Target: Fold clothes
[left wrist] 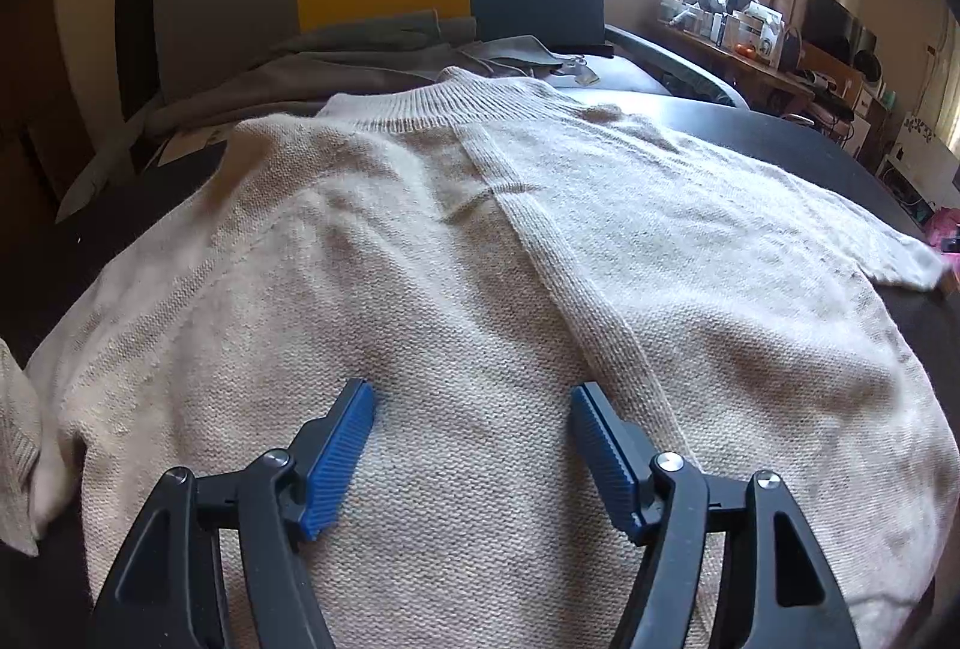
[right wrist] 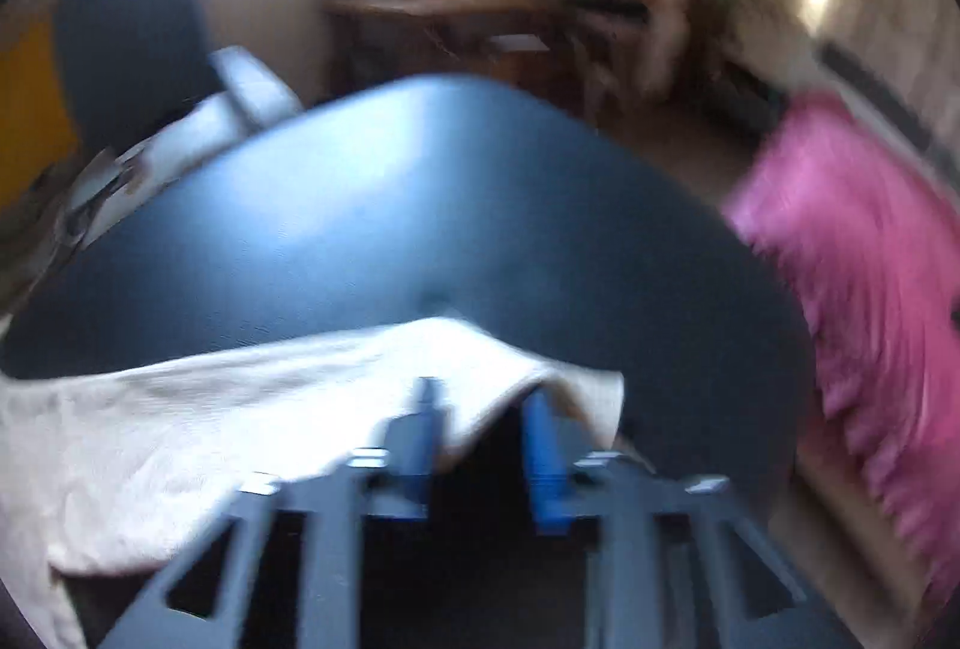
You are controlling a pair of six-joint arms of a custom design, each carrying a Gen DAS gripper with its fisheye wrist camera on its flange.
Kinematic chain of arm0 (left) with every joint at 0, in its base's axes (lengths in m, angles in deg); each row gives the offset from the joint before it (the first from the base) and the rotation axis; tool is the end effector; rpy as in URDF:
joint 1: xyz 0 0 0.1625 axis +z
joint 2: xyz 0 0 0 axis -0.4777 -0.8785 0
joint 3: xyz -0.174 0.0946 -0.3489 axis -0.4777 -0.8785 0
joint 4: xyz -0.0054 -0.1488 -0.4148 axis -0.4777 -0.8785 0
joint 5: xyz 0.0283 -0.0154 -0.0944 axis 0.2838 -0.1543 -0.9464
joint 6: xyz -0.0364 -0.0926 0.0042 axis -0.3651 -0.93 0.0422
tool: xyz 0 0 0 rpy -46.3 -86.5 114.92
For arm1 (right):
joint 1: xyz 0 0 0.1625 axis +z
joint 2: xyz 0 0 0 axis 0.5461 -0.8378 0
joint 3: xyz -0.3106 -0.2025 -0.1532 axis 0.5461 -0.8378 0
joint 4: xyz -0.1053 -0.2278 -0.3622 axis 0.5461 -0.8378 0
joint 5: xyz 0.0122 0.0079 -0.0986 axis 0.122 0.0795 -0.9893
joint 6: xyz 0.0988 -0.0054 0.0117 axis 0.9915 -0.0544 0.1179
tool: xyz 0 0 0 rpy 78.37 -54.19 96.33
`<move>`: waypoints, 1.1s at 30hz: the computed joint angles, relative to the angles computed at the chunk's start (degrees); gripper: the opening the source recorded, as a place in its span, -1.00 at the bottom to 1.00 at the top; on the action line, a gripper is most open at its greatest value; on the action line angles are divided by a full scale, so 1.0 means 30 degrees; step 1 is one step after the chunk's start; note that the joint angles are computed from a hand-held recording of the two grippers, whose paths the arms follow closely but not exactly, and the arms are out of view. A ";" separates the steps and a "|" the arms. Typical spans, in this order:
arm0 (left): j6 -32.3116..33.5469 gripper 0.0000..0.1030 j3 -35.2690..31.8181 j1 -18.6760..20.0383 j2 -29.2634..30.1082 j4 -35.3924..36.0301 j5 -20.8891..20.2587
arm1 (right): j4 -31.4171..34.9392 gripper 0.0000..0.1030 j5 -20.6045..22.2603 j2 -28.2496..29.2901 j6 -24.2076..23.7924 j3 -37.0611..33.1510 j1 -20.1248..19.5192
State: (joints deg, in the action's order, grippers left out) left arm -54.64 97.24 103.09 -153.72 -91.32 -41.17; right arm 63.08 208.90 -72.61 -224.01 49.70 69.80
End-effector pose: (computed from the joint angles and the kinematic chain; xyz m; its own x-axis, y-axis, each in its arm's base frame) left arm 0.0826 -0.4488 0.2832 -0.7199 0.0574 -0.6917 0.4699 0.7737 -0.4249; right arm 0.1643 -0.5237 0.1219 -0.5622 0.5606 0.6079 -0.1109 0.6774 -0.7272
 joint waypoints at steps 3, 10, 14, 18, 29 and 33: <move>0.0034 0.35 0.0092 -0.0064 0.0015 -0.0200 0.0143 | -0.0641 0.30 0.0086 -0.1063 0.0968 0.1422 0.0084; -0.1750 0.22 0.0493 -0.0332 -0.1613 0.1611 -0.0140 | -0.0337 0.53 -0.4457 0.1084 -0.0844 0.0596 0.2290; -0.2685 0.22 0.1675 -0.0417 -0.3989 0.2528 -0.0335 | 0.0692 0.67 -0.7816 0.4662 -0.2140 -0.2225 0.3626; -0.2827 0.22 0.2844 -0.0280 -0.5928 0.3736 0.0451 | 0.3284 0.72 -0.8766 0.9175 -0.2971 -0.6870 0.4540; -0.0721 0.40 0.3920 -0.0169 -0.5777 0.1031 -0.0044 | 0.3544 0.99 -0.5587 1.0766 -0.3762 -0.7235 0.4659; -0.1306 0.26 0.3353 0.0151 -0.7823 0.4287 -0.1303 | 0.3905 0.98 -0.4745 1.0657 -0.3494 -0.7167 0.4568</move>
